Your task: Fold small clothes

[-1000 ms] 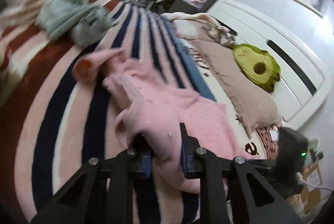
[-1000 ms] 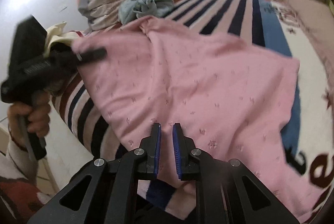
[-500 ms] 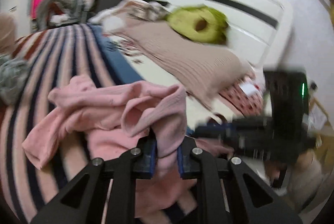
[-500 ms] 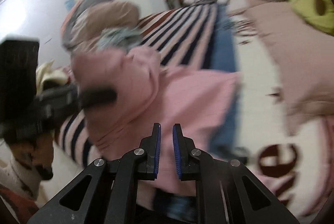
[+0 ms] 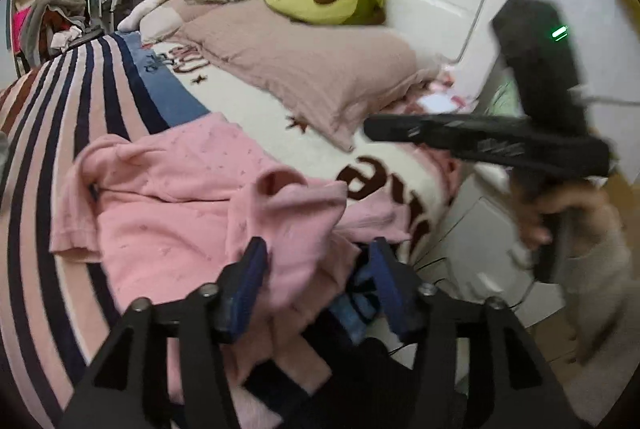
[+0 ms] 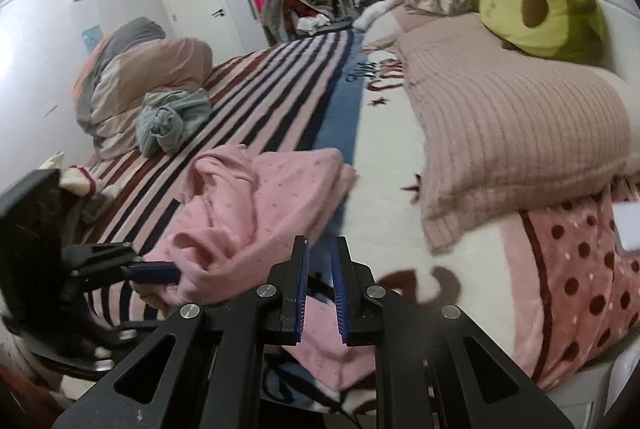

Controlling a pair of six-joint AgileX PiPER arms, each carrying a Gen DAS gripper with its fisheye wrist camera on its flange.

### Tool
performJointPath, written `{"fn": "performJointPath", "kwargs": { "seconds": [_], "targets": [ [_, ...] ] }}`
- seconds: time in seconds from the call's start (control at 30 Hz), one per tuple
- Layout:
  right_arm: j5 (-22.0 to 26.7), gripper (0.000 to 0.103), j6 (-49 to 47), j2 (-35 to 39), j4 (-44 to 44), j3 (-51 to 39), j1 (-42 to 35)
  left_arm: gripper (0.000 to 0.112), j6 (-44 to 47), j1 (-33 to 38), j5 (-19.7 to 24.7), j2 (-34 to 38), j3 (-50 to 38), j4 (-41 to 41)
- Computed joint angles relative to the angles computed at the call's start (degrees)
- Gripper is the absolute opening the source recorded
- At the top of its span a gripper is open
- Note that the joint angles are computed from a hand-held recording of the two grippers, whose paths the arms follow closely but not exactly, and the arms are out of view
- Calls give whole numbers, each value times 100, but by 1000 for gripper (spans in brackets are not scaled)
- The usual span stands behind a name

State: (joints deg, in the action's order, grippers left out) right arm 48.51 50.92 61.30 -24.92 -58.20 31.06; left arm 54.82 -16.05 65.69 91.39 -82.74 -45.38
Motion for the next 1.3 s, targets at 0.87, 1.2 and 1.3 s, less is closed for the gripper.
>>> {"fn": "performJointPath", "kwargs": {
  "seconds": [0.87, 1.2, 1.3],
  "targets": [
    [532, 12, -196, 844, 700, 182, 666, 56, 201, 1755, 128, -329, 433, -379],
    [480, 39, -2010, 1783, 617, -1786, -95, 60, 123, 1967, -327, -83, 221, -295],
    [587, 45, -2890, 2774, 821, -2788, -194, 60, 150, 2114, -351, 78, 127, -297]
  ]
}}
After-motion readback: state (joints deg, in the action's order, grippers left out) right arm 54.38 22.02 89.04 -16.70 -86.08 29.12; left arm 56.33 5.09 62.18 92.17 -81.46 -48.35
